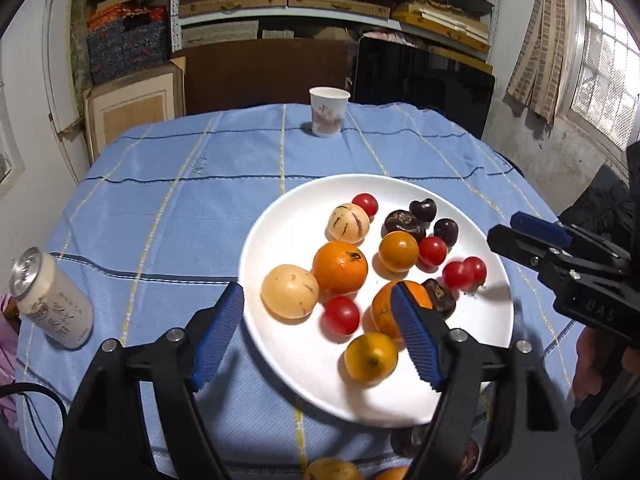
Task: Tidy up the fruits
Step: 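Carry both red tomatoes onto the white plate and open both tools, then withdraw both tools and lower the left tool onto a pale streaked fruit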
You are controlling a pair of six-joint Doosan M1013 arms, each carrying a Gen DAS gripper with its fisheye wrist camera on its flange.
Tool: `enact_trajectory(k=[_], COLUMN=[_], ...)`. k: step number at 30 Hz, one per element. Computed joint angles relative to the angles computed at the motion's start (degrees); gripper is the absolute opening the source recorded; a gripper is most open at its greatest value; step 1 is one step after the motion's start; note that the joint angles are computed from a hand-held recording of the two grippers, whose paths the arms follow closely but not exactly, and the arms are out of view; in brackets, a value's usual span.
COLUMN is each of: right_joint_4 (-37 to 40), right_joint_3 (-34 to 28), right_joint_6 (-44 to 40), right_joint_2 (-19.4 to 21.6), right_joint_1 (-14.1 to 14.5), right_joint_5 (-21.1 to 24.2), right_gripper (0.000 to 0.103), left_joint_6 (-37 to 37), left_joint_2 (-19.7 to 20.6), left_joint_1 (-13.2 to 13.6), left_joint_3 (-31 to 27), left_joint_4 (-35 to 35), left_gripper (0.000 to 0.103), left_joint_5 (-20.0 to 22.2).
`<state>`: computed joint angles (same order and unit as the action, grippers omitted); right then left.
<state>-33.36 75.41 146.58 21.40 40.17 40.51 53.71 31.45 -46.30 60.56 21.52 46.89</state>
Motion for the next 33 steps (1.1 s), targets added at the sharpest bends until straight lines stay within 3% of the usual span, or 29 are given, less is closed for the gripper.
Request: enact_trajectory(k=[6,11,14,21,24,27,30,33], right_joint_4=[-0.30,-1.24,-2.90,-2.10,-2.99,-2.76,-1.45,-0.82], right_joint_3=[4.55,9.60,12.84,15.21,15.34,15.50,15.64,15.80], right_joint_6=[2.85,5.81,9.92,14.27,15.44,15.39,14.95,14.53], right_joint_2=[-3.36,-6.20,-7.27,-7.39,-7.40,-7.45,-7.54,-7.63], right_joint_1=[1.68,4.99,7.00,7.94,8.27,8.31,7.91,7.77], right_joint_5=[-0.76,-1.74,-3.36,-5.55,-4.92,-5.14,-5.52,-5.87], right_gripper=[0.060,0.060,0.060,0.060,0.060,0.060,0.060,0.060], left_joint_6=[-4.52,-6.33,-9.67,-11.63,-9.26,-6.07,-3.52,0.15], left_joint_2=[-4.89,-8.75,-9.83,-9.55,-8.57,-7.99,-7.79,-7.73], left_joint_1=[-0.81,-2.86,-4.25,-4.50,-3.38,-2.20,-1.88,-1.60], left_joint_3=[7.38,14.75,18.14,19.09,17.80,17.28,17.27,17.41], left_joint_4=[2.08,5.63,11.05,11.35,5.26,-1.71,-4.81,-8.34], left_gripper=[0.083,0.085,0.085,0.085,0.074,0.069,0.050,0.039], left_joint_5=[-4.14,-5.08,-4.54,-4.02,-3.36,-4.53,-5.81,-7.10])
